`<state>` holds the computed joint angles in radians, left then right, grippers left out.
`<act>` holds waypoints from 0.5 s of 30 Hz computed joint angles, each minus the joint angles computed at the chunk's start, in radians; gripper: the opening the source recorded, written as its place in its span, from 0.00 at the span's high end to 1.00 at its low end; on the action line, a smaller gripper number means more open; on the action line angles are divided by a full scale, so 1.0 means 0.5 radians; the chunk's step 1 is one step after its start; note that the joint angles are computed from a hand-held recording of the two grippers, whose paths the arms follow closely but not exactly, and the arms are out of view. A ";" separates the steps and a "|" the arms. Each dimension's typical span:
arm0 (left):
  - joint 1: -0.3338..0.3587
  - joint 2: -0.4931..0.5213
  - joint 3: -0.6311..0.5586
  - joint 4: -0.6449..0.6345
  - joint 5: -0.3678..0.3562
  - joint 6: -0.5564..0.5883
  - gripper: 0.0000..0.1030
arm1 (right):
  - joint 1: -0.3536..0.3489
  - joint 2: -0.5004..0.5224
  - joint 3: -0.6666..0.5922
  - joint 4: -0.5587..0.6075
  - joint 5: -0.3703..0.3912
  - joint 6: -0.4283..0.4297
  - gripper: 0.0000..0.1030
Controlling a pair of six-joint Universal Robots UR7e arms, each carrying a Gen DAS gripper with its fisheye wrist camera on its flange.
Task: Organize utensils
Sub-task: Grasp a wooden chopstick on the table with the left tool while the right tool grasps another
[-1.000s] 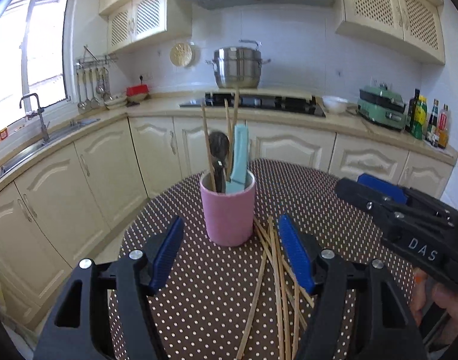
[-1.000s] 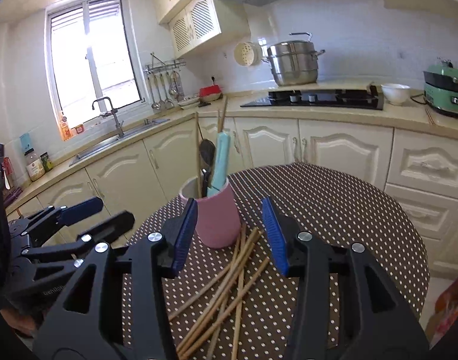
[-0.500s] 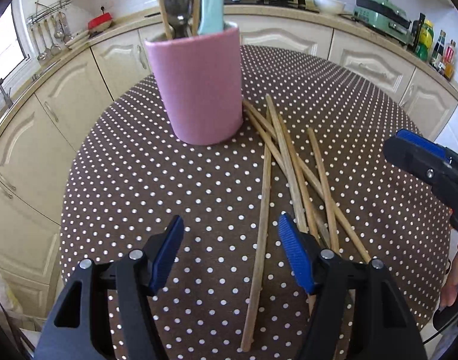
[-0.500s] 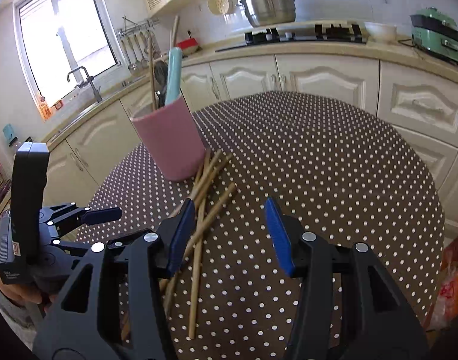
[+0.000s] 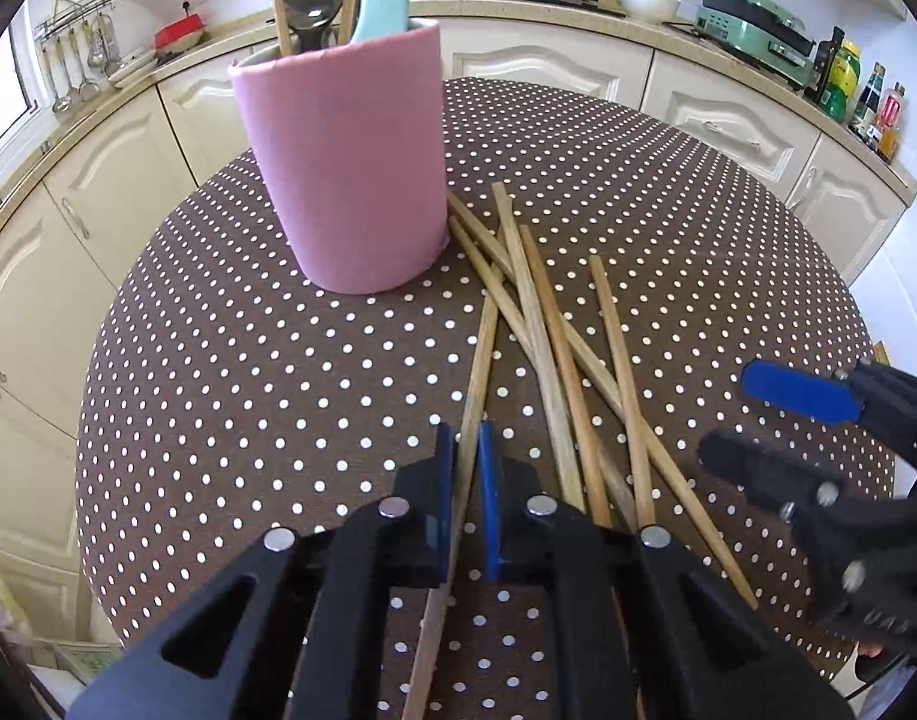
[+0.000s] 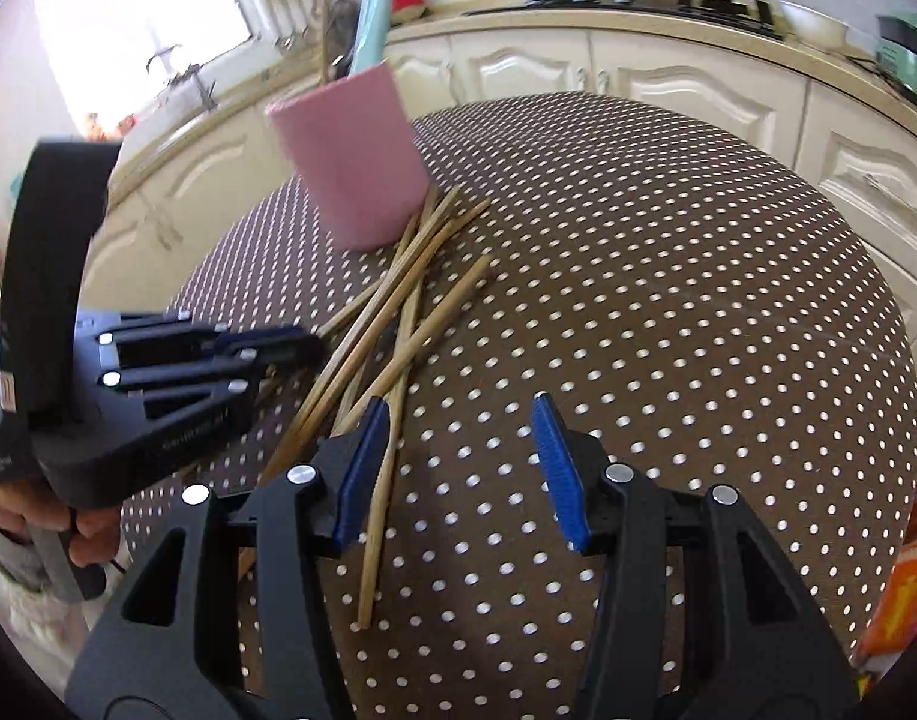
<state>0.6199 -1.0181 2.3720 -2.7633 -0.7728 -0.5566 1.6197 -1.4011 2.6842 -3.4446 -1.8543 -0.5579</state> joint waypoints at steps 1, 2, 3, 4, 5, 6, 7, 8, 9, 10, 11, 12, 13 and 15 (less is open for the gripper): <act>-0.007 -0.003 0.008 0.004 0.002 -0.024 0.92 | 0.017 0.009 -0.008 0.035 -0.019 -0.003 0.52; -0.019 -0.015 0.027 0.009 0.001 -0.055 0.92 | 0.031 0.022 -0.016 0.054 -0.040 -0.004 0.52; -0.028 -0.024 0.040 0.018 0.002 -0.095 0.92 | 0.046 0.051 -0.022 0.046 -0.068 -0.013 0.52; -0.041 -0.036 0.057 0.029 0.005 -0.134 0.93 | 0.071 0.096 -0.033 0.023 -0.117 -0.020 0.52; -0.054 -0.047 0.073 0.042 0.009 -0.172 0.93 | 0.088 0.128 -0.042 0.009 -0.146 -0.022 0.52; -0.068 -0.062 0.094 0.051 0.010 -0.212 0.93 | 0.101 0.157 -0.052 -0.010 -0.162 -0.024 0.52; -0.084 -0.081 0.122 0.057 0.011 -0.249 0.93 | 0.116 0.180 -0.065 -0.015 -0.180 -0.021 0.52; -0.100 -0.100 0.146 0.068 0.012 -0.294 0.93 | 0.134 0.212 -0.082 -0.019 -0.210 -0.020 0.52; -0.129 -0.121 0.189 0.069 0.005 -0.340 0.93 | 0.151 0.243 -0.096 -0.032 -0.238 -0.025 0.56; -0.147 -0.142 0.218 0.067 -0.001 -0.363 0.93 | 0.169 0.275 -0.113 -0.040 -0.272 -0.030 0.60; -0.166 -0.166 0.246 0.079 -0.002 -0.399 0.93 | 0.179 0.305 -0.118 -0.071 -0.302 -0.039 0.69; -0.181 -0.196 0.277 0.091 -0.006 -0.433 0.93 | 0.188 0.326 -0.127 -0.093 -0.329 -0.039 0.73; -0.196 -0.224 0.300 0.110 -0.013 -0.476 0.93 | 0.189 0.327 -0.129 -0.091 -0.339 -0.026 0.77; -0.224 -0.296 0.351 0.173 -0.021 -0.564 0.93 | 0.174 0.325 -0.132 -0.101 -0.354 -0.017 0.92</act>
<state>0.5081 -1.1663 2.5472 -2.6768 -0.7835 -0.8385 1.7069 -1.2384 2.6182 -3.4952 -2.0313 -0.5662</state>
